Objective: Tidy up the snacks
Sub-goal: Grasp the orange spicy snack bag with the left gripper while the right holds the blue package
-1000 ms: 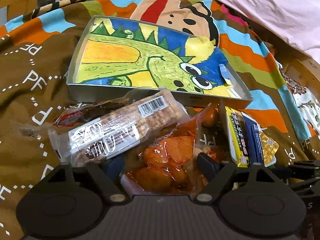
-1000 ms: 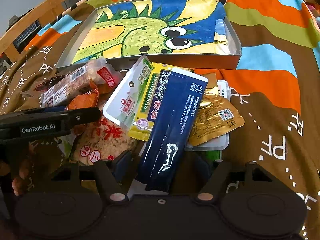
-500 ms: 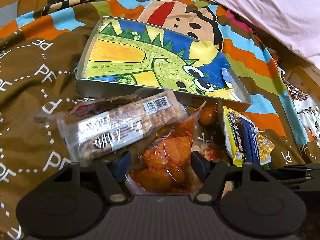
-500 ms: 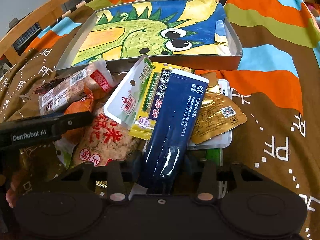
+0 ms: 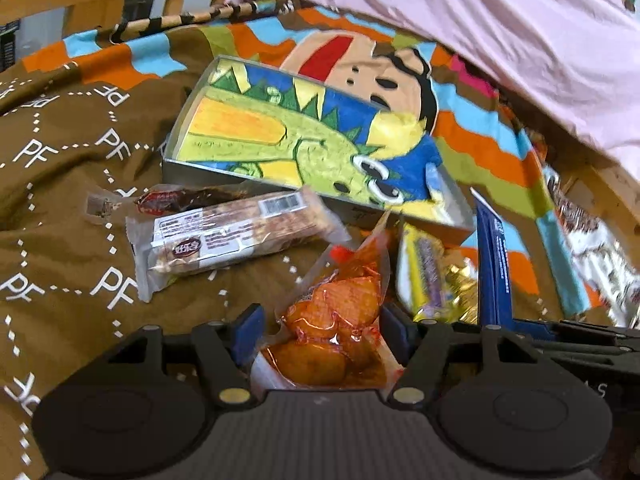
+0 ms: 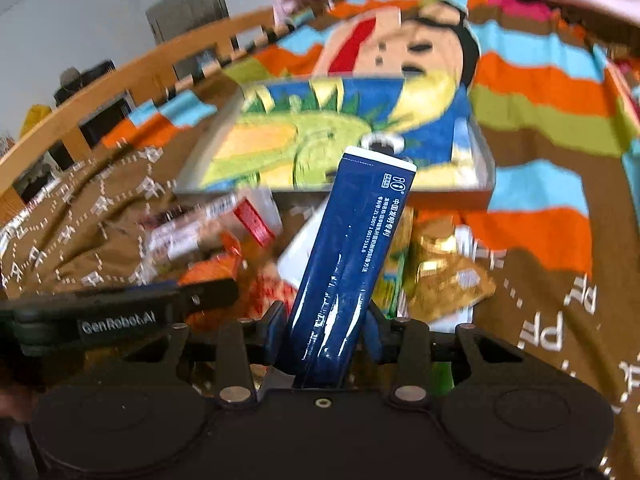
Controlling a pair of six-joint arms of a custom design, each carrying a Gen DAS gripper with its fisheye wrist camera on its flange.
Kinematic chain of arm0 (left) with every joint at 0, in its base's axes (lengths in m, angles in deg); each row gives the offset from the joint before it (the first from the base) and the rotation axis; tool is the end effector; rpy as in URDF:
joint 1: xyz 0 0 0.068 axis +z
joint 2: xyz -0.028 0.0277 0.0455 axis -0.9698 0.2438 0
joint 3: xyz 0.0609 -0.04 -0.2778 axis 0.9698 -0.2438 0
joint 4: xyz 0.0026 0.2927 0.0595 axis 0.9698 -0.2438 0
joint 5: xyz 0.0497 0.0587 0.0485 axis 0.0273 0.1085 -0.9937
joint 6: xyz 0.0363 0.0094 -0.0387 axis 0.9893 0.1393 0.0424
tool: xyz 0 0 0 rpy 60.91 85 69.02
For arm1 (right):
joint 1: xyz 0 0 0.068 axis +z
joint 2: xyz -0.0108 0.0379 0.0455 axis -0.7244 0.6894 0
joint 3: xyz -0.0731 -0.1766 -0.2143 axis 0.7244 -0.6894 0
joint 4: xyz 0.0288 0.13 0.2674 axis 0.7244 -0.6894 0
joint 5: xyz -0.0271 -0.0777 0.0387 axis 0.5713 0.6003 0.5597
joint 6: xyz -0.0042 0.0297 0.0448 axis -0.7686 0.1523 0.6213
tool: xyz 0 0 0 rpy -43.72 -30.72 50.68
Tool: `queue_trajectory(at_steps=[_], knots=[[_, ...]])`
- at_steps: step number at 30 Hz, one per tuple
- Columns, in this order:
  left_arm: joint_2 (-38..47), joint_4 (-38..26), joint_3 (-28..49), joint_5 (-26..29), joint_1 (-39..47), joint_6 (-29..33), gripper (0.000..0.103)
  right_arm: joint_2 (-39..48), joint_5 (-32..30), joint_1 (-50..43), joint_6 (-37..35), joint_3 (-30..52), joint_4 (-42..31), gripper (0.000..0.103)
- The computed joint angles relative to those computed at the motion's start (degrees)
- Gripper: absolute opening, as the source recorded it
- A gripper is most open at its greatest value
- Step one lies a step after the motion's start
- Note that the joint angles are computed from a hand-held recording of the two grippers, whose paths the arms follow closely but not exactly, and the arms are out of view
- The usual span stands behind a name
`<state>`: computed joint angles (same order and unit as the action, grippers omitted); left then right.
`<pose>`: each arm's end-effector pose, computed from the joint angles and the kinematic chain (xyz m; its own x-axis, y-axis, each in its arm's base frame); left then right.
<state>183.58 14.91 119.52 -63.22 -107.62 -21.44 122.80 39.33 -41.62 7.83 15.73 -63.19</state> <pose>0.2705 -0.1704 0.0851 -0.7554 0.0088 -0.6552 0.3023 0.8918 -0.3365 0.2335 0.0209 0.1128 -0.7259 0.1599 -0.6689 0.0522 0.9826 0.1782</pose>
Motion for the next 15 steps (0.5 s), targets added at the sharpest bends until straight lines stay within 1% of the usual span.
queue_trajectory(at_steps=[1, 2, 3, 4, 5, 7, 8, 10, 12, 13, 14, 15], knots=[[-0.18, 0.38, -0.06, 0.34, -0.07, -0.71, 0.066, -0.61, 0.31, -0.10, -0.34, -0.30, 0.72, 0.043], [-0.41, 1.00, -0.25, 0.13, -0.26, -1.47, 0.055, -1.23, 0.94, -0.07, -0.75, -0.58, 1.34, 0.043], [-0.50, 1.18, -0.14, 0.29, -0.23, -1.95, 0.034, -1.53, 1.40, -0.14, -1.16, -0.64, 1.74, 0.043], [-0.30, 0.94, 0.36, 1.17, -0.03, -2.12, 0.029, -2.09, 1.69, -0.40, -1.57, -0.92, 2.18, 0.043], [0.13, 0.20, 1.17, 1.42, -0.03, -2.24, 0.028, -2.67, 1.73, -0.82, -1.84, -1.12, 2.34, 0.043], [1.88, -3.80, 3.94, 1.61, -0.32, -1.09, 0.028, -2.77, 1.31, -1.85, -2.12, -1.11, 2.67, 0.043], [2.36, -3.51, 3.96, 1.46, -0.51, -1.22, 0.029, -2.75, 1.14, -2.31, -2.21, -1.19, 2.74, 0.043], [2.43, -1.93, 2.92, 1.53, -0.91, -1.43, 0.035, -2.25, 1.17, -3.10, -2.16, -0.93, 2.45, 0.043], [2.17, -1.35, 2.24, 2.32, -0.99, -2.23, 0.057, -1.56, 0.38, -4.24, -1.66, -0.56, 2.16, 0.043], [2.10, -1.09, 1.95, 2.34, -1.21, -2.31, 0.061, -1.04, 0.05, -4.62, -1.51, -0.23, 1.97, 0.043], [2.10, -1.35, 1.91, 1.21, -1.90, -1.82, 0.067, -0.62, 0.11, -4.55, -1.38, -0.03, 1.88, 0.043], [2.13, -1.67, 1.98, 0.30, -2.50, -1.12, 0.070, -0.24, 0.20, -4.45, -1.48, 0.13, 1.86, 0.043]])
